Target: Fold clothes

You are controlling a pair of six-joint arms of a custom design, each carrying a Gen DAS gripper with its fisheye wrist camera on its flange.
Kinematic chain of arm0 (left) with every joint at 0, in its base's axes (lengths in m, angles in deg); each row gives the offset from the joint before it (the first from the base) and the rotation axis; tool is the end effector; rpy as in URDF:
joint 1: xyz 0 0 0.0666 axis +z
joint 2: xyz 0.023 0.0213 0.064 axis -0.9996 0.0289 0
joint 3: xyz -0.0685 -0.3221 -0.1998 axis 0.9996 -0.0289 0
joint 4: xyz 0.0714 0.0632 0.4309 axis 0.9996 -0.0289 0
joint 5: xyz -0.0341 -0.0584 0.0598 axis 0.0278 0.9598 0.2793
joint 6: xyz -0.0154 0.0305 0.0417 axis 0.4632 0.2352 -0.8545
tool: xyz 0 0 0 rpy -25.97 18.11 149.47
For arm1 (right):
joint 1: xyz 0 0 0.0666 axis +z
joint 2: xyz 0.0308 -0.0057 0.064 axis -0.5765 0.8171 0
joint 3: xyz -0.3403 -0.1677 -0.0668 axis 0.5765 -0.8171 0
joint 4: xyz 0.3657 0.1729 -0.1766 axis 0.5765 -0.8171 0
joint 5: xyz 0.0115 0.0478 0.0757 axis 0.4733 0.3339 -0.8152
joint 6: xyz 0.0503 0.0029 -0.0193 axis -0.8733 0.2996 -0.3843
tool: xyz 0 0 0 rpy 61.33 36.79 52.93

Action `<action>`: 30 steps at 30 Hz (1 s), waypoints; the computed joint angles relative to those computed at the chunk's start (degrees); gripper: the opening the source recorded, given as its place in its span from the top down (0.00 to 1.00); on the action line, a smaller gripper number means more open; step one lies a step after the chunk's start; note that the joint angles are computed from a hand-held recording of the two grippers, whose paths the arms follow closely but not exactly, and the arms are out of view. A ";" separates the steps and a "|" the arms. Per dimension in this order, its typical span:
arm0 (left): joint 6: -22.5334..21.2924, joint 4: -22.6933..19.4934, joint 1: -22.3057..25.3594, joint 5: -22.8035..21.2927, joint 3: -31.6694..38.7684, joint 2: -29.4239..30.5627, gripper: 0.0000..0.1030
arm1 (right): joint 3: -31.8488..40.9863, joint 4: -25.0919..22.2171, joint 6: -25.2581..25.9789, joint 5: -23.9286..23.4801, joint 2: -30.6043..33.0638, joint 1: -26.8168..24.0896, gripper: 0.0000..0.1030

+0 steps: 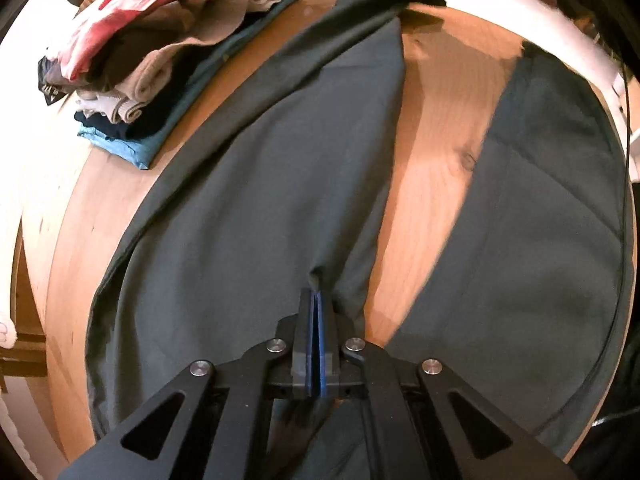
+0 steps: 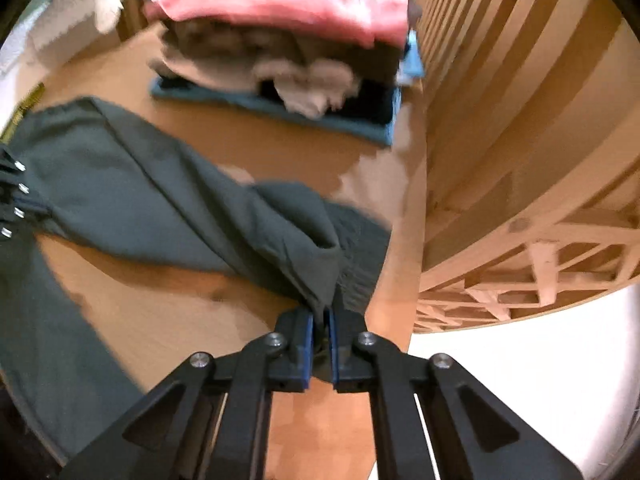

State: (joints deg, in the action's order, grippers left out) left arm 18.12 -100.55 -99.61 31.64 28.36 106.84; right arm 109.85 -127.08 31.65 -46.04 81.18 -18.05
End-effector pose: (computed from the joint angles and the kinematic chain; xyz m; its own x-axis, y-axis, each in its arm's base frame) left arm 0.3838 -0.0796 0.4160 -0.4183 0.8750 -0.2437 0.8661 0.4650 0.1832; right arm 0.3658 0.1110 0.4292 -0.7899 -0.4270 -0.4402 -0.4214 0.8994 -0.1163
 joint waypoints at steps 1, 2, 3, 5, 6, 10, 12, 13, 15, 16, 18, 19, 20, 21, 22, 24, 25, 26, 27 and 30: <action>-0.78 -0.49 0.25 0.02 -0.22 -0.67 0.99 | 0.80 -1.04 -0.09 -0.44 -0.54 0.15 0.94; -1.42 -1.29 0.70 0.25 -0.34 -1.31 0.99 | 2.13 -2.76 -0.58 -1.26 -1.00 0.25 0.94; -1.93 -2.41 1.35 0.69 -0.35 -1.93 0.99 | 3.41 -4.20 -1.20 -1.59 -1.30 0.39 0.94; -3.13 -3.92 2.42 0.79 -0.87 -3.44 0.99 | 6.55 -8.38 -3.28 -1.98 -0.79 0.45 0.94; -3.74 -4.47 2.82 0.34 -1.42 -4.33 0.99 | 8.21 -10.47 -4.36 -2.48 -0.25 0.30 0.94; -4.52 -6.08 4.11 -1.68 -3.24 -6.97 0.94 | 10.95 -10.68 -7.35 6.54 5.03 0.74 0.43; -3.76 -7.09 5.22 -0.68 -2.80 -7.52 0.94 | 10.96 -9.62 -6.80 15.91 7.96 1.78 0.39; -3.59 -7.87 6.06 0.48 -2.07 -7.70 0.94 | 10.88 -9.05 -6.44 18.61 8.78 1.98 0.39; -3.53 -9.05 7.82 2.57 -0.61 -8.05 0.94 | 9.99 -6.44 -7.30 17.98 6.93 1.51 0.39; -3.91 -8.94 8.73 2.90 -0.18 -8.48 0.94 | 9.50 -5.29 -7.70 17.15 5.69 1.36 0.39; -4.11 -7.70 10.43 2.25 0.87 -8.48 0.93 | 8.57 -4.41 -7.75 16.60 3.60 1.91 0.39; -3.58 -6.90 11.34 1.98 1.76 -7.83 0.93 | 7.89 -4.22 -7.43 15.65 2.72 2.52 0.39; -3.46 -5.73 12.79 1.85 2.46 -6.85 0.91 | 6.99 -3.86 -7.03 14.38 2.23 3.25 0.39; -4.27 -4.21 14.65 1.77 2.72 -5.96 0.90 | 6.09 -3.48 -6.64 13.11 1.76 3.99 0.39; -4.80 -3.27 16.77 1.92 3.46 -5.07 0.89 | 5.16 -3.11 -6.39 12.27 1.52 4.81 0.39; -5.08 -2.82 21.45 3.02 5.84 -3.32 0.88 | 3.10 -2.42 -6.58 13.09 2.49 6.87 0.39; -4.72 -2.03 23.30 3.42 6.55 -2.21 0.88 | 2.08 -2.07 -6.35 13.47 3.43 7.80 0.39; -4.09 -0.37 24.60 3.17 7.09 -0.69 0.87 | 1.27 -1.69 -6.12 13.84 4.38 8.56 0.39; -3.53 1.25 26.01 2.70 7.36 0.37 0.87 | 0.85 -1.19 -5.92 14.41 5.11 8.91 0.39; -2.71 2.45 33.26 2.11 8.76 2.25 0.86 | 0.28 0.80 -4.85 17.58 7.26 9.63 0.39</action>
